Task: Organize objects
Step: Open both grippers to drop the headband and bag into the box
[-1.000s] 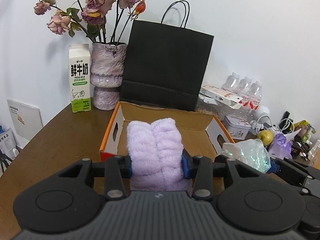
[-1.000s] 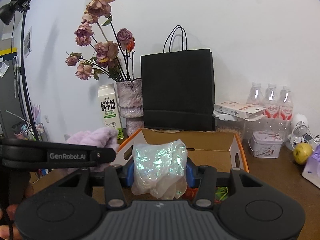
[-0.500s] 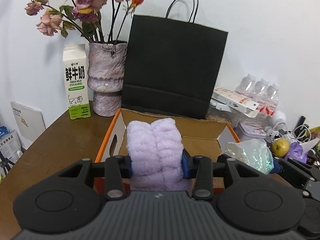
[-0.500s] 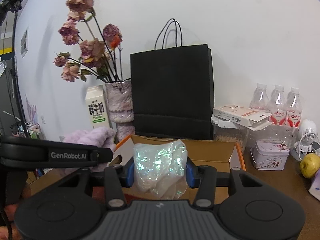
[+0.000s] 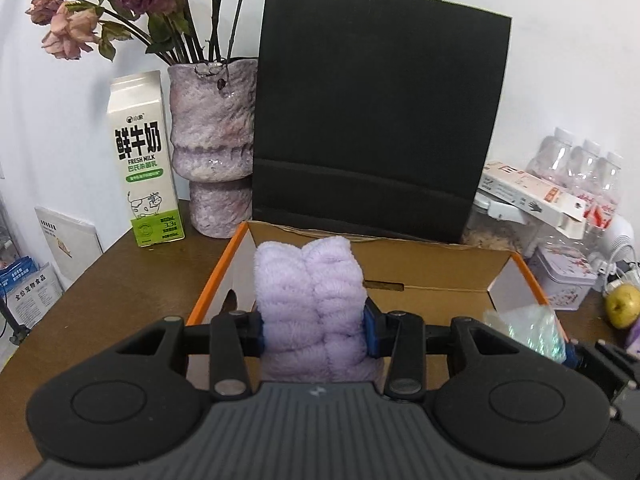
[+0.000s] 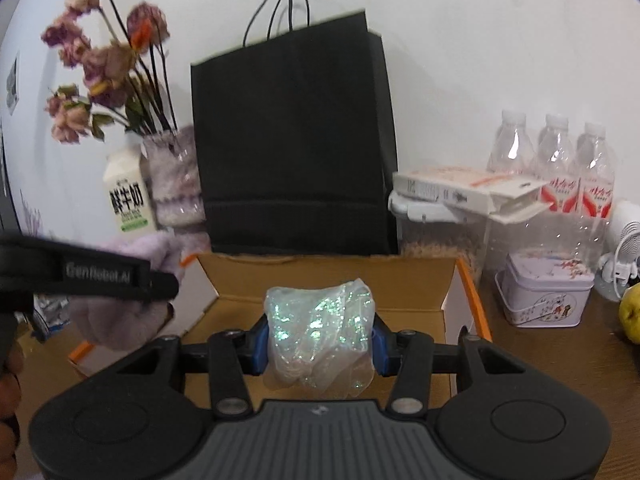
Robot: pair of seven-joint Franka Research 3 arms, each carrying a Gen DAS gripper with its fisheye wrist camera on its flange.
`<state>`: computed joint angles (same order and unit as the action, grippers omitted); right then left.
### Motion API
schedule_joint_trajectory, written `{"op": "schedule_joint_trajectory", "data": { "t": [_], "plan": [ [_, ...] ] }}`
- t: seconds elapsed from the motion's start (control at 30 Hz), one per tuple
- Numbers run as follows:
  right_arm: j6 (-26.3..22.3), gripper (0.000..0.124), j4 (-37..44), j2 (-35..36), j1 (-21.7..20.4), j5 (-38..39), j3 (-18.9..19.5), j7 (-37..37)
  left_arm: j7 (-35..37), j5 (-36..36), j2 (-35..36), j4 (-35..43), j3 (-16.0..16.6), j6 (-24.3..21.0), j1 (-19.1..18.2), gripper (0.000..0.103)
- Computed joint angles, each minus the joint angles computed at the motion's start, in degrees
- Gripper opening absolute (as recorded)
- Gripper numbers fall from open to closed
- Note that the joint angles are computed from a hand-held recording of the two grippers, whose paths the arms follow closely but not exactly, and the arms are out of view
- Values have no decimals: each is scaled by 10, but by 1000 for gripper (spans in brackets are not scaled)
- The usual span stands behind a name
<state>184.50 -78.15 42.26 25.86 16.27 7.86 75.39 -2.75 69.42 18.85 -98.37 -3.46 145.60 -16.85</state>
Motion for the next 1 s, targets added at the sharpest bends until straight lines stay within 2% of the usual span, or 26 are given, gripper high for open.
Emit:
{"op": "schedule_joint_trajectory", "data": {
  "t": [0.07, 0.1, 0.13, 0.17, 0.2, 0.23, 0.27, 0.6, 0.8, 1.0],
  "plan": [
    [-8, 55, 5, 5, -1, -5, 0, -5, -10, 13, 10, 9, 4, 6, -1, 48],
    [-13, 61, 7, 5, 0, -6, 0, -5, -20, 21, 12, 11, 7, 3, -4, 57],
    [-10, 78, 5, 4, 5, -6, -7, -3, -30, 29, 14, 13, 10, -3, -7, 83],
    [3, 93, 0, 2, 18, -5, -24, 3, -44, 43, 13, 13, 13, -10, -11, 97],
    [11, 96, -3, 1, 31, -5, -41, 8, -65, 65, 11, 10, 16, -21, -18, 103],
    [14, 99, -5, -1, 36, -5, -48, 11, -80, 86, 8, 7, 18, -37, -24, 103],
    [16, 100, -8, -3, 31, -5, -40, 10, -77, 90, 5, 5, 14, -42, -22, 103],
    [29, 103, -46, -35, 28, -5, -34, 11, -113, 127, -42, -48, -10, -30, 1, 103],
    [43, 103, -82, -62, 44, -1, -48, 10, -122, 132, -77, -89, -27, -27, 15, 103],
    [67, 103, -136, -102, 81, 14, -86, 4, -150, 146, -122, -136, -43, -18, 29, 103]
  ]
}}
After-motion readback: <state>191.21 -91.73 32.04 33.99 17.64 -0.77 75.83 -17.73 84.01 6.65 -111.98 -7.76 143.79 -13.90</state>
